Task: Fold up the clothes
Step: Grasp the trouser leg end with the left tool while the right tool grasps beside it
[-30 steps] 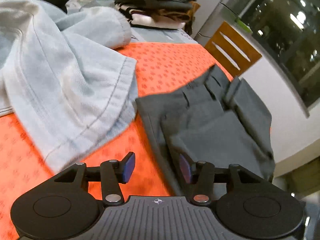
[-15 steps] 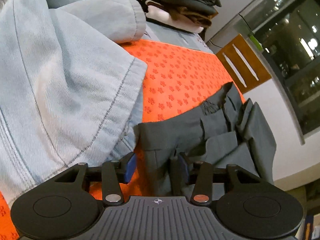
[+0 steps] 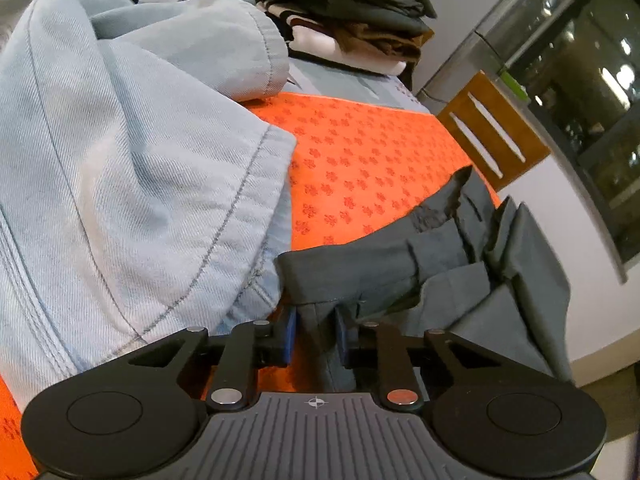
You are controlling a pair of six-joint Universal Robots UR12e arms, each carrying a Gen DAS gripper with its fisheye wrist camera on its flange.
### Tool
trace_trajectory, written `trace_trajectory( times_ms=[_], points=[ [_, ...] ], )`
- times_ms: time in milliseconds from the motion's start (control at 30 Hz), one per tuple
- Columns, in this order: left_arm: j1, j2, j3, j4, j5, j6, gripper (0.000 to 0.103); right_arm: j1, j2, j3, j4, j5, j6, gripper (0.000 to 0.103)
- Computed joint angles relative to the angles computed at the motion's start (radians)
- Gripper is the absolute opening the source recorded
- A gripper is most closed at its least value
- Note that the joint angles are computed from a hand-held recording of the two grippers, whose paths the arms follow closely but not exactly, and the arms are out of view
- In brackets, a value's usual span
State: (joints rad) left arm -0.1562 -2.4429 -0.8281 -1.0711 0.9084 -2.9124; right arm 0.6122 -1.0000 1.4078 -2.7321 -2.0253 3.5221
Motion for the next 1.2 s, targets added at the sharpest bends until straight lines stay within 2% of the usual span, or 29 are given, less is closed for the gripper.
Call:
trace_trajectory(
  times_ms=[33, 67, 133, 267, 300, 367, 433, 500, 533, 600, 667, 733, 800, 933, 1067, 1200],
  points=[
    [0.002, -0.001, 0.001, 0.000, -0.009, -0.024, 0.026, 0.001, -0.004, 0.000, -0.009, -0.010, 0.010, 0.013],
    [0.004, -0.002, 0.001, -0.004, -0.021, -0.049, 0.034, 0.002, -0.008, -0.001, -0.017, -0.020, 0.020, 0.013],
    [0.007, -0.005, 0.003, -0.015, -0.050, -0.089, 0.043, 0.002, -0.016, 0.000, -0.028, -0.038, 0.039, 0.012],
    [0.014, -0.005, -0.001, -0.019, -0.126, -0.205, 0.045, 0.003, -0.036, 0.004, -0.032, -0.068, 0.060, 0.012],
    [0.013, -0.006, 0.001, -0.021, -0.129, -0.223, 0.044, 0.003, -0.039, 0.005, -0.030, -0.075, 0.062, 0.012],
    [0.013, -0.009, 0.009, -0.028, -0.125, -0.249, 0.026, 0.003, -0.045, 0.004, -0.027, -0.084, 0.068, 0.012],
    [0.014, -0.012, 0.017, -0.031, -0.121, -0.273, 0.020, 0.002, -0.051, 0.005, -0.028, -0.093, 0.076, 0.012],
    [0.016, -0.010, 0.018, -0.025, -0.128, -0.297, 0.020, 0.000, -0.058, 0.010, -0.035, -0.098, 0.087, 0.012],
    [0.018, -0.008, 0.017, -0.023, -0.130, -0.308, 0.022, -0.002, -0.062, 0.012, -0.039, -0.100, 0.093, 0.012],
    [0.021, 0.002, 0.002, -0.005, -0.130, -0.337, 0.032, -0.004, -0.069, 0.016, -0.042, -0.105, 0.099, 0.012],
    [0.025, 0.012, -0.016, 0.017, -0.150, -0.355, 0.055, -0.006, -0.074, 0.017, -0.040, -0.110, 0.102, 0.012],
    [0.025, 0.012, -0.019, 0.033, -0.171, -0.358, 0.058, -0.006, -0.078, 0.021, -0.039, -0.113, 0.106, 0.012],
    [0.020, -0.001, 0.007, -0.001, -0.164, -0.357, 0.061, -0.007, -0.082, 0.025, -0.042, -0.113, 0.110, 0.012],
    [0.008, -0.007, 0.027, -0.040, -0.103, -0.366, 0.068, -0.004, -0.080, 0.020, -0.042, -0.120, 0.108, 0.011],
    [0.005, 0.012, -0.007, -0.037, -0.060, -0.392, 0.072, 0.001, -0.080, 0.016, -0.038, -0.136, 0.113, 0.011],
    [0.013, 0.030, -0.056, 0.002, -0.115, -0.448, 0.079, 0.001, -0.082, 0.012, -0.026, -0.142, 0.112, 0.011]
  ],
)
